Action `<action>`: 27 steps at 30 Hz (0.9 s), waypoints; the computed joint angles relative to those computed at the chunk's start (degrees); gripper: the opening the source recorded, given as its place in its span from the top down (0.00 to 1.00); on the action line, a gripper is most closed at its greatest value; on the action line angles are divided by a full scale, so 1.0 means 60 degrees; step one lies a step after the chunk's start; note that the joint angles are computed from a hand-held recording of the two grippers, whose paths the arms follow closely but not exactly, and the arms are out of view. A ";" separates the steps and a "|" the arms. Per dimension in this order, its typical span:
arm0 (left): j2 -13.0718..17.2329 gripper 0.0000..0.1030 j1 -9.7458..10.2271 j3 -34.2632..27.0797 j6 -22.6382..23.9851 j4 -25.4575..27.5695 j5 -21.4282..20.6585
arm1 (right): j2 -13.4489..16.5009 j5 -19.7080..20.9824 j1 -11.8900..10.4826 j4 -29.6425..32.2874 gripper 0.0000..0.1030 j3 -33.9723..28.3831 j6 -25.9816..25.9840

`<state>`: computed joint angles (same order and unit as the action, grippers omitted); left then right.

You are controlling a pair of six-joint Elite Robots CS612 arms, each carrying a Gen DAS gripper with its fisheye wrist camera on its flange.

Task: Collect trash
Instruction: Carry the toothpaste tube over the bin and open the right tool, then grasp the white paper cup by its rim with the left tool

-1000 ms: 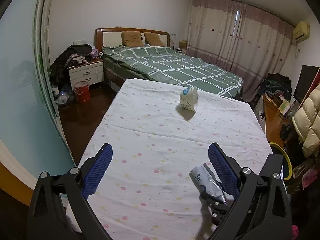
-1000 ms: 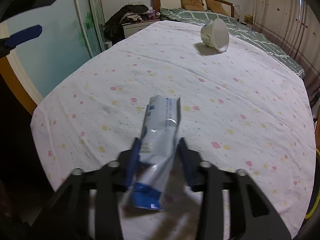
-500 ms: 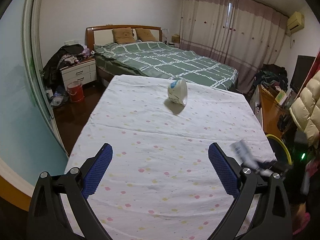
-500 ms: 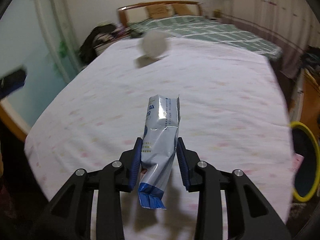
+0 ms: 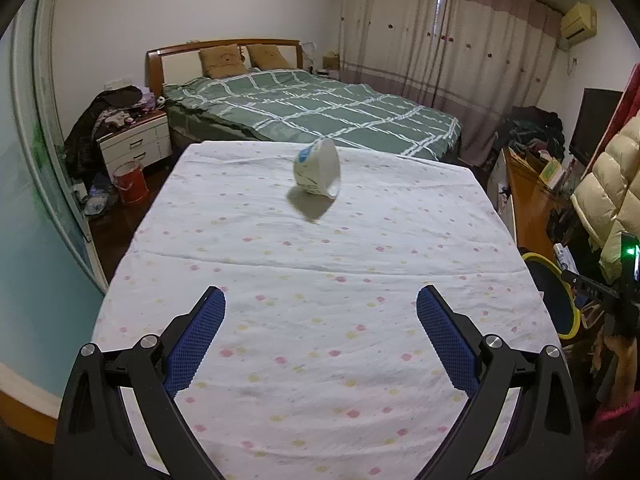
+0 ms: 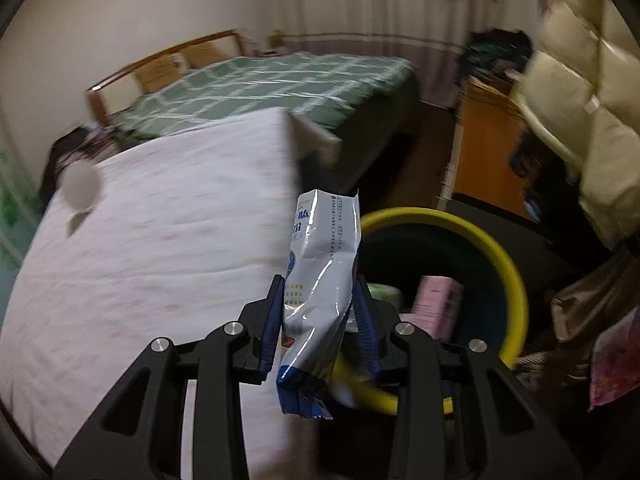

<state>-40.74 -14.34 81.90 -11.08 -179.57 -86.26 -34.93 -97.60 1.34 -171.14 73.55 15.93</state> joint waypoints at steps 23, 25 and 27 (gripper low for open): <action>0.2443 0.12 -0.0032 -0.4985 0.0896 0.3310 0.0260 | 0.0501 -0.0609 -0.0265 0.0362 0.43 -0.0606 0.0453; 0.2986 0.22 -0.0023 -0.6105 0.0929 0.4022 0.0600 | 0.0508 -0.0605 -0.0255 0.0374 0.43 -0.0642 0.0449; 0.3547 0.30 -0.0023 -0.7264 0.0941 0.4845 0.0912 | 0.0536 -0.0624 -0.0249 0.0463 0.43 -0.0713 0.0444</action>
